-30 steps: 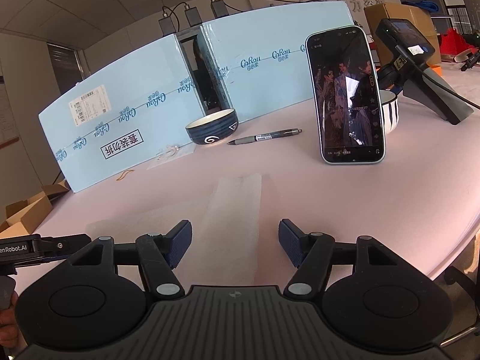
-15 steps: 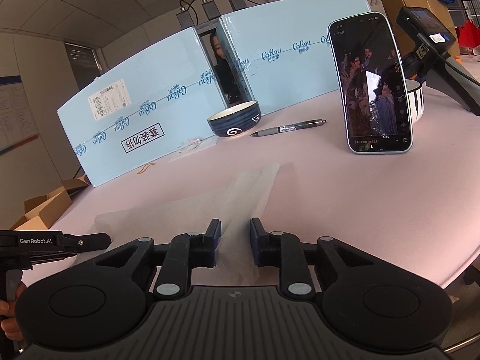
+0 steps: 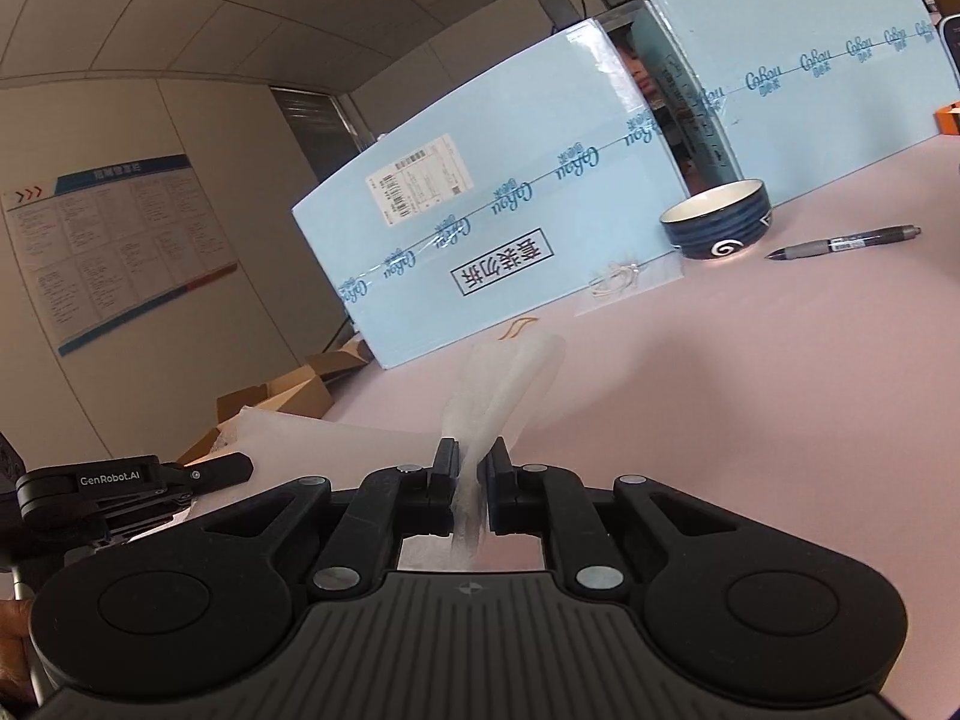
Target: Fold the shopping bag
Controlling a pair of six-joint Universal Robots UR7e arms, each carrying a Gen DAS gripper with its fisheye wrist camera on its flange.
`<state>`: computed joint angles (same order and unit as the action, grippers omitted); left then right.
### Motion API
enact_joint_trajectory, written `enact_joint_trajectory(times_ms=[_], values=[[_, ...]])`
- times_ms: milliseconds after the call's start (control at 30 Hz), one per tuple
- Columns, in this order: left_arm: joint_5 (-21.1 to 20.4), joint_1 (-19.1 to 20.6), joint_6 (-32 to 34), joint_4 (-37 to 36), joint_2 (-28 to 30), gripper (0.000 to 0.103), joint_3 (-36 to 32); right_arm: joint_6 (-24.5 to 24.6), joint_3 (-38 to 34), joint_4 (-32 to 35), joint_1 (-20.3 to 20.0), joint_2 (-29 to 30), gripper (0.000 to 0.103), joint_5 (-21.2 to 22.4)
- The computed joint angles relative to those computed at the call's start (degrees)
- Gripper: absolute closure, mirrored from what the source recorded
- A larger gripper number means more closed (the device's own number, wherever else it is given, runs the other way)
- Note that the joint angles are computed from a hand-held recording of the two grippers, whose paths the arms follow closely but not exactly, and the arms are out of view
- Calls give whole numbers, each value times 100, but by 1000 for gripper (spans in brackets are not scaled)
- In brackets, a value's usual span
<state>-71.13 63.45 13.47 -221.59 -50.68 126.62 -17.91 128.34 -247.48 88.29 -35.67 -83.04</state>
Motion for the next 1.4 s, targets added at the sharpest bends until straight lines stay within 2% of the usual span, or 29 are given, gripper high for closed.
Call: enact_joint_trajectory(times_ms=[100, 167, 367, 400, 433, 467, 567, 633, 700, 800, 900, 967, 1033, 1100, 1233, 1400], values=[[407, -7, 242, -310, -305, 101, 151, -15, -364, 287, 246, 172, 94, 197], [620, -3, 372, -359, -449, 101, 187, 20, -544, 330, 363, 280, 94, 159], [692, 237, 360, -183, -626, 101, 122, 15, -744, 689, 500, 397, 91, -181], [653, 297, 291, -82, -606, 101, 84, 13, -737, 662, 502, 425, 87, -317], [610, 351, 234, 3, -584, 101, 53, 10, -727, 631, 503, 452, 76, -453], [559, 400, 182, 85, -556, 101, 32, 3, -713, 583, 507, 472, 71, -595], [403, 548, 22, 345, -461, 101, -34, -104, -700, 264, 523, 554, 67, -1015], [382, 594, -31, 377, -408, 101, -67, -190, -715, -92, 560, 627, 56, -1381], [347, 637, -83, 382, -389, 101, -87, -334, -816, -709, 626, 799, 52, -1743], [230, 694, -109, 340, -391, 101, -81, -500, -806, -1026, 655, 835, 52, -1695], [102, 743, -144, 326, -384, 101, -81, -379, -643, -335, 599, 652, 52, -871], [120, 741, -162, 339, -370, 101, -94, -504, -681, 269, 634, 615, 46, -438], [156, 734, -191, 350, -360, 101, -90, -868, -894, 633, 764, 777, 36, -478], [195, 731, -197, 324, -344, 101, -77, -960, -985, 887, 817, 834, 36, -515], [242, 752, -219, 390, -326, 101, -84, -770, -1043, 1492, 826, 774, 36, -614], [260, 790, -254, 467, -276, 101, -135, -525, -987, 1605, 789, 739, 35, -790]])
